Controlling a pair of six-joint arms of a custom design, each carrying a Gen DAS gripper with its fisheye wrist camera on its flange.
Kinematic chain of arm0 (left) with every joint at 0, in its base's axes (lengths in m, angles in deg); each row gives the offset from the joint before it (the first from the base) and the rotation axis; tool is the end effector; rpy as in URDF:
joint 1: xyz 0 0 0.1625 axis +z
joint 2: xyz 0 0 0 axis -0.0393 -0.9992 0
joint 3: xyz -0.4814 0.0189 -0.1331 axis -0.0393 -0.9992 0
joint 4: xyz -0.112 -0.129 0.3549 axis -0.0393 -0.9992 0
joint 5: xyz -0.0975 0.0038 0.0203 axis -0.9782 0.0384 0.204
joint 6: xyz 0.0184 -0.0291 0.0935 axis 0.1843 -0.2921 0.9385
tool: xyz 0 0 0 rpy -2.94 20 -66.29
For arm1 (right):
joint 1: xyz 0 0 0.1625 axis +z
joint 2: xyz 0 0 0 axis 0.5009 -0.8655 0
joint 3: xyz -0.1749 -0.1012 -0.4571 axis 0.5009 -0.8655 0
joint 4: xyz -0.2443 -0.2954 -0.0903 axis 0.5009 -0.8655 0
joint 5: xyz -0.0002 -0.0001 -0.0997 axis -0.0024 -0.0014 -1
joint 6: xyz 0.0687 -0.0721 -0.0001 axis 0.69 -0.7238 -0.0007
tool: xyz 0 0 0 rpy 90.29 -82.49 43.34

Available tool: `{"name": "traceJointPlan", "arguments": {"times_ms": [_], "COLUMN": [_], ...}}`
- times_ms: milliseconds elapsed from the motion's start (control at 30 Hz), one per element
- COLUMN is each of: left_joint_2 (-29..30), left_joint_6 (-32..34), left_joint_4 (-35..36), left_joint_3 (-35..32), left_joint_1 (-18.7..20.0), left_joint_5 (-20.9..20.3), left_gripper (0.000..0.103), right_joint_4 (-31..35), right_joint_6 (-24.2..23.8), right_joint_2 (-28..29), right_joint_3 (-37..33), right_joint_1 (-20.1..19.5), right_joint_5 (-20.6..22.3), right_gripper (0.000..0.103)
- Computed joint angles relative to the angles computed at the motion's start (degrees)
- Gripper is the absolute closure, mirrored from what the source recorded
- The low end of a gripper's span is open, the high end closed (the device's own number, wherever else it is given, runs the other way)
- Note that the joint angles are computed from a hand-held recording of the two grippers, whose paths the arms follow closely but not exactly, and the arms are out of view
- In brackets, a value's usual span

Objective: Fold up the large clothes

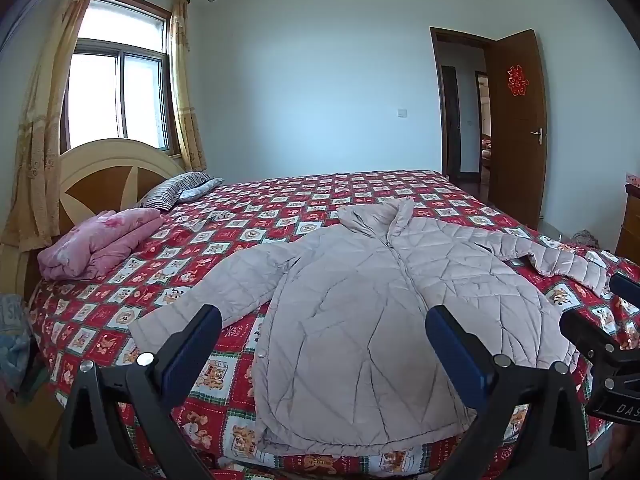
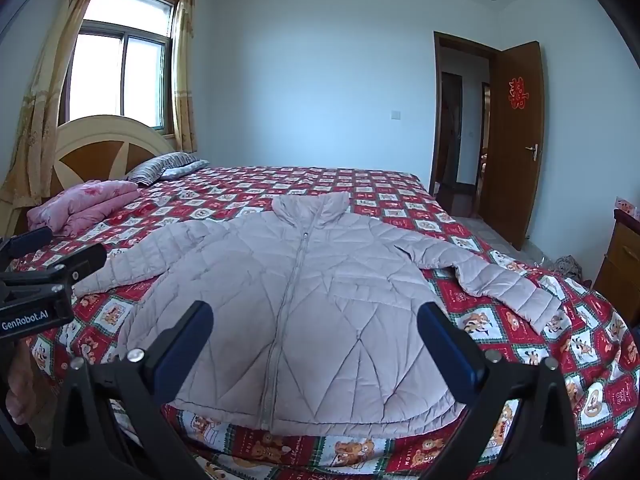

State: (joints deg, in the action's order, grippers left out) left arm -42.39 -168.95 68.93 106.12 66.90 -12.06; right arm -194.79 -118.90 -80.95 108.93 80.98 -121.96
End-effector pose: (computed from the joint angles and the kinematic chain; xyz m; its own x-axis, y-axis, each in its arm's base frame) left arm -0.1939 -0.8321 0.3199 -0.6116 0.2972 -0.7332 0.7835 0.3562 -0.5092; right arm 0.3628 -0.7698 0.1232 -0.6806 0.1961 0.7059 -0.5995 0.4047 -0.6905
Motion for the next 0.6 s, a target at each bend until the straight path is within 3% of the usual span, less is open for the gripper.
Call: {"name": "traceJointPlan", "arguments": {"times_ms": [600], "left_joint_2": [0.3], "left_joint_6": [0.1], "left_joint_4": [0.7], "left_joint_3": [-1.1], "left_joint_1": [0.2], "left_joint_5": [-0.1], "left_gripper": [0.001], "right_joint_4": [0.6], "right_joint_6": [0.4], "right_joint_2": [0.0], "right_joint_3": [0.0], "right_joint_1": [0.0], "right_joint_5": [0.0], "right_gripper": [0.0]}}
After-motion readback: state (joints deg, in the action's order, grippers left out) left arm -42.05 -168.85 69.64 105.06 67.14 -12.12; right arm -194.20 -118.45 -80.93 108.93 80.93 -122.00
